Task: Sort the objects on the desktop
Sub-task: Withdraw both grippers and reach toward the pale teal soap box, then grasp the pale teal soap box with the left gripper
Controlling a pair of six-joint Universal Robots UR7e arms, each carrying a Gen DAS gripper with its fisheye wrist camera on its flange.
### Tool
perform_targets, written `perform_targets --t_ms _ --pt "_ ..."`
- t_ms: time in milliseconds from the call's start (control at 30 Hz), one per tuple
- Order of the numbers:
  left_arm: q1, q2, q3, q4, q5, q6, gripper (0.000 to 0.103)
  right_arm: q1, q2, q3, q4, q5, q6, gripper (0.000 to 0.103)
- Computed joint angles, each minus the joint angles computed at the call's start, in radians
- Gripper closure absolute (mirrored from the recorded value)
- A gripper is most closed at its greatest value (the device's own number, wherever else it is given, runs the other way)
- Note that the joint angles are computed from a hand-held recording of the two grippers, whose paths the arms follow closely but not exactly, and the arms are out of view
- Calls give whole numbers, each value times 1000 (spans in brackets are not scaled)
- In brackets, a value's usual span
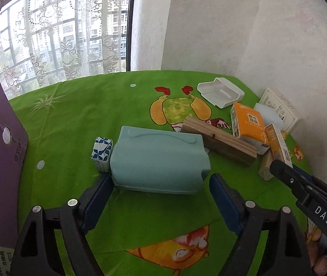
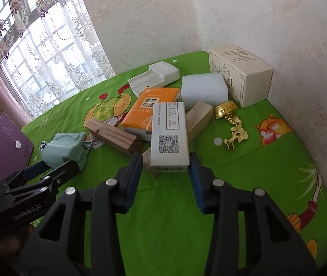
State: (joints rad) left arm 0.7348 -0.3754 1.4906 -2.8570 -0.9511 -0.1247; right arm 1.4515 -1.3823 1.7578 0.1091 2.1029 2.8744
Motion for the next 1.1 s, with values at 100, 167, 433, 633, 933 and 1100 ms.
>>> perform_targets --t_ms 100,167,433,633,933,1100 --pt "-2 1 0 3 0 -1 21 1 0 1 -3 1 -1 67" --pt "-6 3 2 -1 -2 -3 21 0 -4 5 -4 -1 1 67" --pt "-35 -31 71 -38 -35 7 28 2 -54 54 -24 -2 5 67" --pt "-46 -50 111 -20 -40 -13 28 11 -76 87 -28 4 6 67" --pt "-53 -27 87 -8 -3 -29 17 19 -99 122 -54 30 -3 67" --pt "-45 -4 40 44 0 -48 17 24 -95 126 -59 41 -3 67"
